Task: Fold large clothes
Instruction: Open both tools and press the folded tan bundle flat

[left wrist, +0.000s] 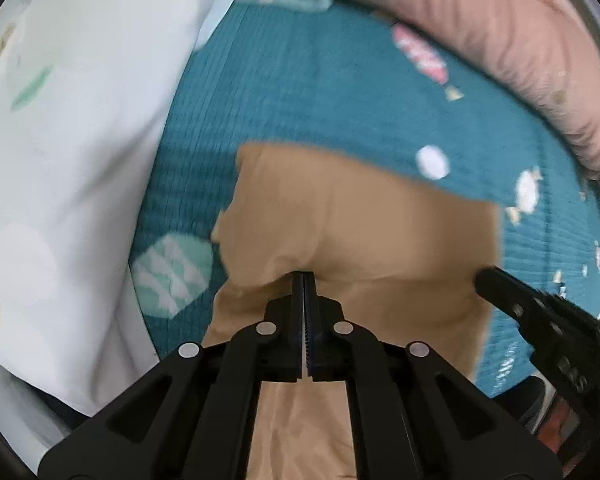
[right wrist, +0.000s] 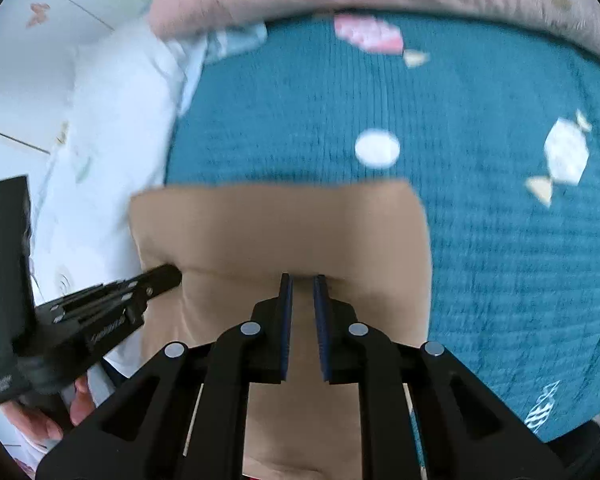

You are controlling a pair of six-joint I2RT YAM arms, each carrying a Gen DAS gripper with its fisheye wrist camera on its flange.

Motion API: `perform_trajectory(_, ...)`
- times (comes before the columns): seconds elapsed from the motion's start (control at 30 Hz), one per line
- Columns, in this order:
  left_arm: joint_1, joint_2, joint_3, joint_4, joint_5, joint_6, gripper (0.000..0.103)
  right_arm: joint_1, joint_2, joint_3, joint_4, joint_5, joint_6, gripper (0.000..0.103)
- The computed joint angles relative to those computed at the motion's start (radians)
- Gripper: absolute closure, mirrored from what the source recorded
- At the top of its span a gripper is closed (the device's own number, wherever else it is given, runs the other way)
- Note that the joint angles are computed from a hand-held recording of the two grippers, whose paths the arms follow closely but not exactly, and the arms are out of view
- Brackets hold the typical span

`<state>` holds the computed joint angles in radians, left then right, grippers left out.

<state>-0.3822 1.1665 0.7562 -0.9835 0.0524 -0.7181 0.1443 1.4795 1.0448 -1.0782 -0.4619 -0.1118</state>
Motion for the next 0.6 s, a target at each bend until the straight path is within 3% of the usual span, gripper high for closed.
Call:
perform_trajectory(0.1, -0.028, 0.001, 0.075, -0.001, 0.006, -0.003, 0.100, -0.004, 0.035, 0.054, 0.006, -0.040, 0.021, 0.092)
perform_trajectory(0.23, -0.013, 0.138, 0.128, 0.070, -0.013, 0.015, 0.100, 0.052, 0.115, 0.084, 0.075, -0.092, 0.116, 0.092)
perform_trajectory(0.33, 0.048, 0.262, 0.092, 0.179, 0.041, 0.041, 0.101, 0.067, 0.172, 0.061, 0.128, -0.113, 0.174, 0.094)
perform_trajectory(0.37, 0.063, 0.292, 0.067, 0.210, 0.054, 0.057, 0.101, 0.073, 0.185, 0.052, 0.140, -0.112, 0.178, 0.100)
perform_trajectory(0.5, 0.095, 0.283, -0.044, 0.337, 0.106, 0.090, 0.101, 0.065, 0.228, -0.027, 0.225, -0.101, 0.155, 0.103)
perform_trajectory(0.6, 0.100, 0.271, -0.075, 0.377, 0.115, 0.097, 0.100, 0.026, 0.236, -0.021, 0.207, -0.116, 0.108, 0.103)
